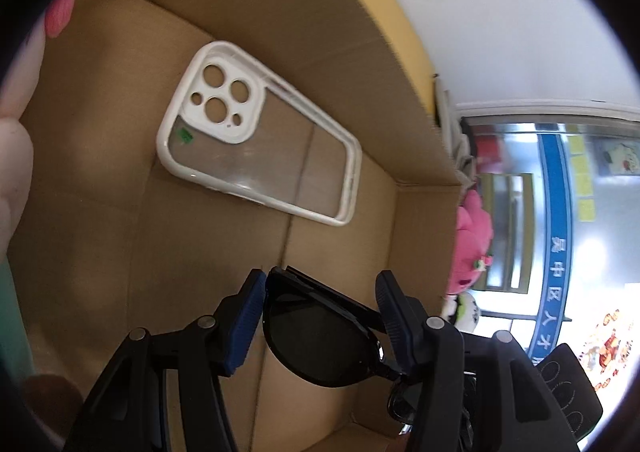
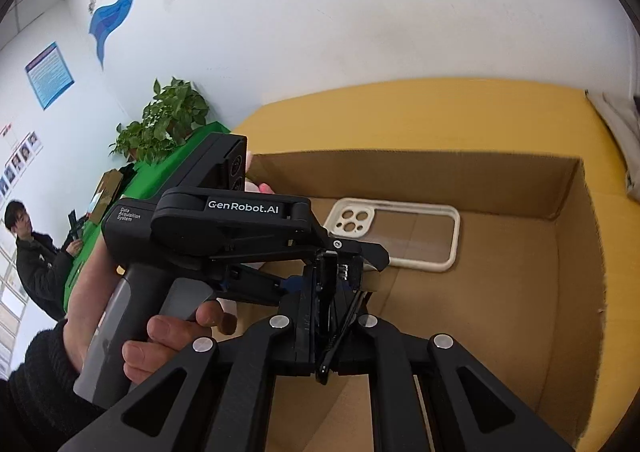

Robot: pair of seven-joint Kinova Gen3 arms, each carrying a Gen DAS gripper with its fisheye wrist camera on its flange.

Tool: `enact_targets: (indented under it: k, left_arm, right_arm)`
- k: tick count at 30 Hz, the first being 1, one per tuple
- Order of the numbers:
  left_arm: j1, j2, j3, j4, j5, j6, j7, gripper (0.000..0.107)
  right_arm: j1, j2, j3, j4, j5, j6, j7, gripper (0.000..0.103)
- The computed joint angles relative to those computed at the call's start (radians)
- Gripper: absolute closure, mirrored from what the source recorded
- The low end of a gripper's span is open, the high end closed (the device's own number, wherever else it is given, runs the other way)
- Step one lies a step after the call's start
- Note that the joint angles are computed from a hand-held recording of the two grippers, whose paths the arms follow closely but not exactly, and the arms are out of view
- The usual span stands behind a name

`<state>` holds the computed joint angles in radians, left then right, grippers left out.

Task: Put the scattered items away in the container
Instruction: 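Lower the sunglasses into the box and open the left gripper, then move the right gripper toward the pink wand pen on the table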

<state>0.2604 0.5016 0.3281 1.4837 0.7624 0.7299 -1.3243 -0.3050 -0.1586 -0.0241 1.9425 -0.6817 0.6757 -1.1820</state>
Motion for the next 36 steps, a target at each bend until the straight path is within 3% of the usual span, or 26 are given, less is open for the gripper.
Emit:
enact_targets:
  k: [2,6,9,13,15,17,19,20,24,29,31,34,36]
  left_arm:
    - [0.010,0.019,0.000,-0.021,-0.049,0.008,0.051,0.053]
    - [-0.064,0.044,0.137,-0.029,-0.178,-0.043,0.144,0.054]
    - [-0.094,0.054,0.211,-0.042,-0.300,-0.060,0.231,0.054]
    - [-0.116,0.049,0.282,-0.050,-0.463,-0.076,0.350,0.054]
    - [-0.160,0.054,0.361,-0.040,-0.544,-0.098,0.400,0.053]
    - [-0.167,0.049,0.394,-0.048,-0.625,-0.091,0.455,0.053]
    - [-0.184,0.034,0.439,-0.048,-0.707,-0.091,0.498,0.053]
    - [-0.200,0.029,0.468,-0.045,-0.747,-0.091,0.519,0.053]
    - [-0.218,-0.045,0.536,-0.025,-0.910,-0.067,0.592,0.051]
    - [-0.231,-0.211,0.613,0.046,-1.113,-0.036,0.683,0.050]
    - [-0.192,-0.296,0.600,0.077,-1.195,-0.014,0.743,0.044]
    - [-0.053,-0.405,0.520,0.112,-1.317,0.058,0.817,0.041]
    - [0.040,-0.447,0.497,0.127,-1.398,0.120,0.887,0.032]
  right_arm:
    - [0.006,0.022,0.006,0.004,-0.012,0.007,-0.009,0.098]
    - [0.029,0.041,0.013,0.003,-0.031,0.029,-0.004,0.094]
    - [0.053,0.059,-0.020,-0.028,0.067,0.062,-0.101,0.085]
    - [0.065,0.056,-0.040,-0.039,0.166,0.080,-0.200,0.057]
    - [0.067,0.050,-0.042,-0.045,0.201,0.084,-0.228,0.050]
    - [0.053,0.042,-0.036,-0.057,0.254,0.099,-0.263,0.044]
    - [0.064,0.042,-0.075,-0.082,0.336,0.123,-0.322,0.027]
    - [0.074,0.040,-0.101,-0.093,0.376,0.137,-0.352,0.024]
    - [0.037,-0.002,-0.109,-0.105,0.491,0.186,-0.384,0.017]
    - [0.037,-0.150,-0.211,-0.063,0.680,0.192,-0.520,0.008]
    - [0.056,-0.233,-0.273,-0.040,0.747,0.201,-0.594,0.006]
    - [0.083,-0.329,-0.343,-0.015,0.790,0.213,-0.678,0.001]
    - [0.097,-0.398,-0.377,-0.002,0.791,0.239,-0.719,0.001]
